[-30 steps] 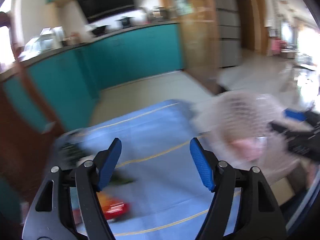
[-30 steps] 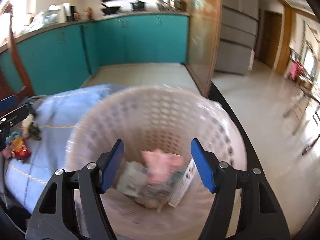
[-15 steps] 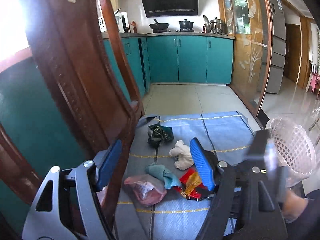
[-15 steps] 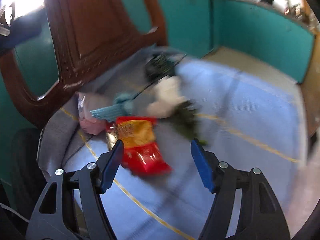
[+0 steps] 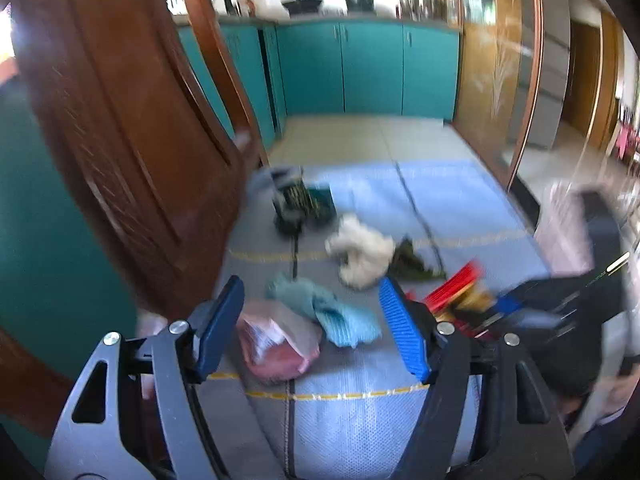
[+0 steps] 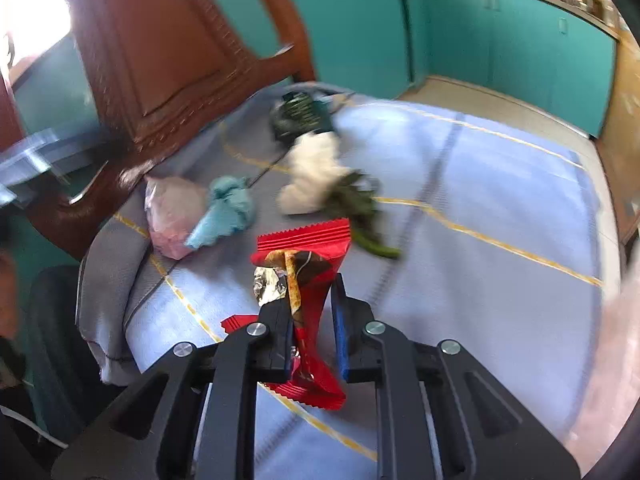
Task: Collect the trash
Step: 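Move the right gripper to the red snack wrapper and grasp it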
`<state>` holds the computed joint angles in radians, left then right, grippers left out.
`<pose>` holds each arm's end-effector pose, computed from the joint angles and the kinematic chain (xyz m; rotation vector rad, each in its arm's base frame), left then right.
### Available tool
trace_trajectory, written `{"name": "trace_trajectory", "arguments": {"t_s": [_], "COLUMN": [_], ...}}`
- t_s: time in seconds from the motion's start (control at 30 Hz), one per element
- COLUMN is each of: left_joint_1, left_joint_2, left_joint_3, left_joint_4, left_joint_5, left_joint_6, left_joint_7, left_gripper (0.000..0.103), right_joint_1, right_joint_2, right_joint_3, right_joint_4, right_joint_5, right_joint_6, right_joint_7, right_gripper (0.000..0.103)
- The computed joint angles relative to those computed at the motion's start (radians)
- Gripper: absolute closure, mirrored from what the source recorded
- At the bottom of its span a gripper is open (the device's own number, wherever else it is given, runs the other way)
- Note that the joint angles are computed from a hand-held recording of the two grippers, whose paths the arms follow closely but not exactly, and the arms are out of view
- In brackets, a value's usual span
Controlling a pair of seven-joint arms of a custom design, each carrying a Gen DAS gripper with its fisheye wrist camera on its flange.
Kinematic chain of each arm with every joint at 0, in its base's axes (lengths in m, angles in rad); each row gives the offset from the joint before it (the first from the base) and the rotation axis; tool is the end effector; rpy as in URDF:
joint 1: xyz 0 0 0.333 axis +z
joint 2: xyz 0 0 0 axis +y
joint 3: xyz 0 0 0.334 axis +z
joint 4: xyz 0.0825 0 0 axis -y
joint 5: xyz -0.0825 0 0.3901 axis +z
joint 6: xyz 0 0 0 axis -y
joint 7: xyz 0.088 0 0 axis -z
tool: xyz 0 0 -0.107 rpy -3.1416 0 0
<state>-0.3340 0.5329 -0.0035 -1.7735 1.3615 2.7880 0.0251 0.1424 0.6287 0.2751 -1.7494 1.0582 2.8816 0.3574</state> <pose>0.6352 -0.2698 0.2975 -1.7064 1.7061 -0.6264 0.6688 0.2146 0.2638 -2.0941 1.1596 -0.1604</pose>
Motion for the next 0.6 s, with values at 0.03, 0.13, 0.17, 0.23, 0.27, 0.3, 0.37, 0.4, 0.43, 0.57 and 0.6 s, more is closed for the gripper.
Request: {"name": "trace_trajectory", "arguments": {"t_s": [0.03, 0.13, 0.17, 0.23, 0.27, 0.3, 0.37, 0.4, 0.43, 0.57, 0.6], "left_joint_1": [0.009, 0.016, 0.007, -0.041, -0.051, -0.058, -0.068, -0.079, -0.09, -0.122, -0.115], "left_joint_2": [0.025, 0.09, 0.101, 0.131, 0.146, 0.157, 0.167, 0.172, 0.176, 0.181, 0.17], "left_joint_3": [-0.015, -0.033, -0.022, 0.011, 0.012, 0.017, 0.025, 0.032, 0.038, 0.056, 0.056], "left_joint_4": [0.019, 0.067, 0.074, 0.116, 0.138, 0.152, 0.166, 0.176, 0.183, 0.203, 0.192], "left_joint_5": [-0.046, -0.159, -0.163, -0.14, -0.148, -0.149, -0.155, -0.151, -0.143, -0.086, -0.068], "left_joint_6": [-0.016, -0.047, -0.041, -0.092, -0.118, -0.13, -0.147, -0.164, -0.183, -0.222, -0.188], "left_joint_7": [0.049, 0.159, 0.159, 0.161, 0.19, 0.199, 0.209, 0.21, 0.212, 0.197, 0.173], "left_gripper": [0.032, 0.032, 0.032, 0.032, 0.032, 0.032, 0.036, 0.044, 0.054, 0.089, 0.094], "right_joint_1": [-0.022, -0.064, -0.074, -0.076, -0.072, -0.067, -0.056, -0.054, -0.053, -0.052, -0.049], "right_joint_2": [-0.015, -0.044, -0.054, -0.065, -0.067, -0.07, -0.072, -0.074, -0.076, -0.096, -0.097], "right_joint_3": [0.01, 0.032, 0.033, 0.022, 0.012, 0.003, -0.01, -0.013, -0.014, -0.021, -0.025], "right_joint_4": [-0.017, -0.049, -0.058, -0.066, -0.066, -0.067, -0.064, -0.066, -0.066, -0.083, -0.083], "right_joint_5": [0.026, 0.107, 0.133, 0.166, 0.173, 0.178, 0.184, 0.19, 0.198, 0.239, 0.245], "right_joint_6": [0.006, 0.009, 0.004, -0.007, -0.016, -0.023, -0.027, -0.029, -0.03, -0.04, -0.042], "right_joint_7": [-0.02, -0.087, -0.107, -0.128, -0.129, -0.129, -0.131, -0.138, -0.149, -0.194, -0.199], "right_gripper": [0.086, 0.086, 0.086, 0.086, 0.086, 0.086, 0.086, 0.086, 0.086, 0.086, 0.086]}}
